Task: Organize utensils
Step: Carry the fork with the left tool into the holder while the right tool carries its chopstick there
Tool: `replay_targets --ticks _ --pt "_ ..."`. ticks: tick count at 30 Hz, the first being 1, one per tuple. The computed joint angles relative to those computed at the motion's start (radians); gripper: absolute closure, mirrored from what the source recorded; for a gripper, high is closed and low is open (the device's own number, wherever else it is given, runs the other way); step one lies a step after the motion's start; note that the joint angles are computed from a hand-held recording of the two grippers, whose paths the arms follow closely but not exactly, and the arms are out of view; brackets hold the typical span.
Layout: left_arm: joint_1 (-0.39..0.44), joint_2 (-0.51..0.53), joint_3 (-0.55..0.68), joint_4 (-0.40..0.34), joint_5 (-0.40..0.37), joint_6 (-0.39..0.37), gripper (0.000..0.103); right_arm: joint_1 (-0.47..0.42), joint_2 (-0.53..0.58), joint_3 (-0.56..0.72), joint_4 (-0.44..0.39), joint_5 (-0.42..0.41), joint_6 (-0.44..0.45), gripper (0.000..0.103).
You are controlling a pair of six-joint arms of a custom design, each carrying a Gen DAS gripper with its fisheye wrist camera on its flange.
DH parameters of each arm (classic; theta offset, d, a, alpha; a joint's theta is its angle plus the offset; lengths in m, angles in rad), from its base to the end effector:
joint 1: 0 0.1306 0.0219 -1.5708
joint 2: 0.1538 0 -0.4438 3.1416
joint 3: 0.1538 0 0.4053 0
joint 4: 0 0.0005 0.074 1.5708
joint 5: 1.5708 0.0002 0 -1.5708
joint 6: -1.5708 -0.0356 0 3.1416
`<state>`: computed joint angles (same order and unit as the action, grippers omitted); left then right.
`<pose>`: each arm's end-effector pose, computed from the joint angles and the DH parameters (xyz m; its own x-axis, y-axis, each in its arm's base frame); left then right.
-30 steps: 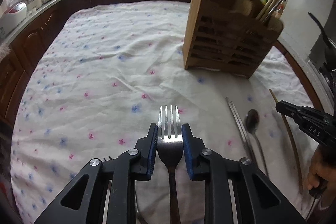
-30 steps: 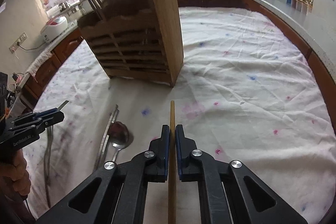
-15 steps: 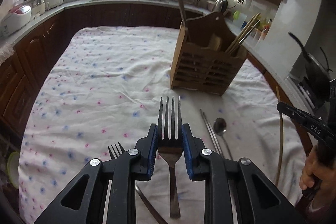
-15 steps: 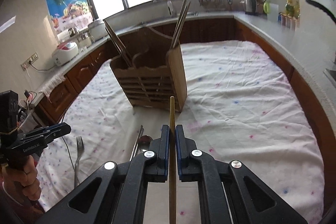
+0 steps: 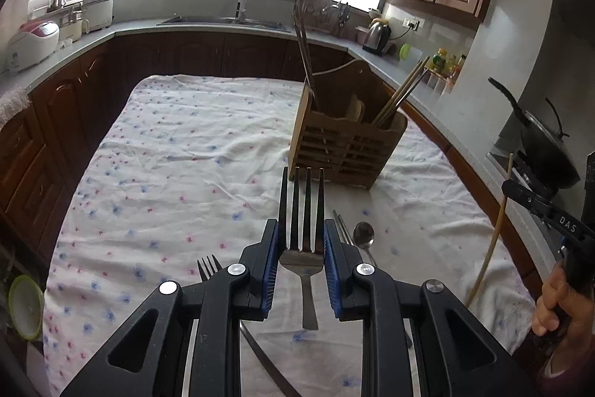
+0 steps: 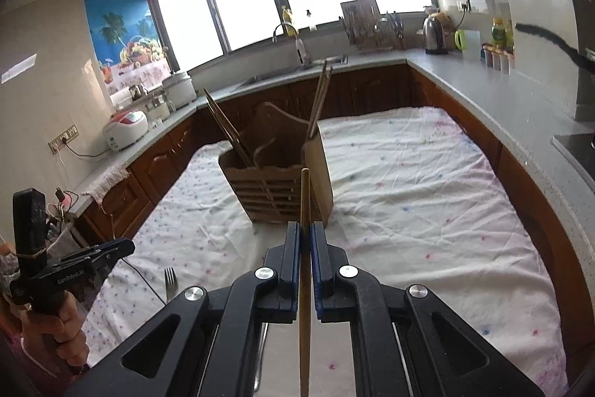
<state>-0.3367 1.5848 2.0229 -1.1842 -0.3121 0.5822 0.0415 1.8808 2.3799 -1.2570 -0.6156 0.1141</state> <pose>0.5151 -0.1693 0.6667 -0.5910 -0.3476 -0.7280 -0.2674 0.9358 -0.2297 0.6496 0.0470 0.6505 -0.6308 -0.1192 -0.7667 -0.5281 0.7899 0.3117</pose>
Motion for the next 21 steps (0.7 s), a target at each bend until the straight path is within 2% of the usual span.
replay_targets --ticks 5,21 --pt "-0.006 -0.013 0.001 0.007 -0.02 0.0 0.082 -0.001 -0.005 0.005 0.041 -0.013 -0.027 0.097" --pt "-0.002 -0.013 0.038 0.04 -0.043 -0.039 0.082 -0.006 0.028 0.073 0.095 -0.041 -0.103 0.097"
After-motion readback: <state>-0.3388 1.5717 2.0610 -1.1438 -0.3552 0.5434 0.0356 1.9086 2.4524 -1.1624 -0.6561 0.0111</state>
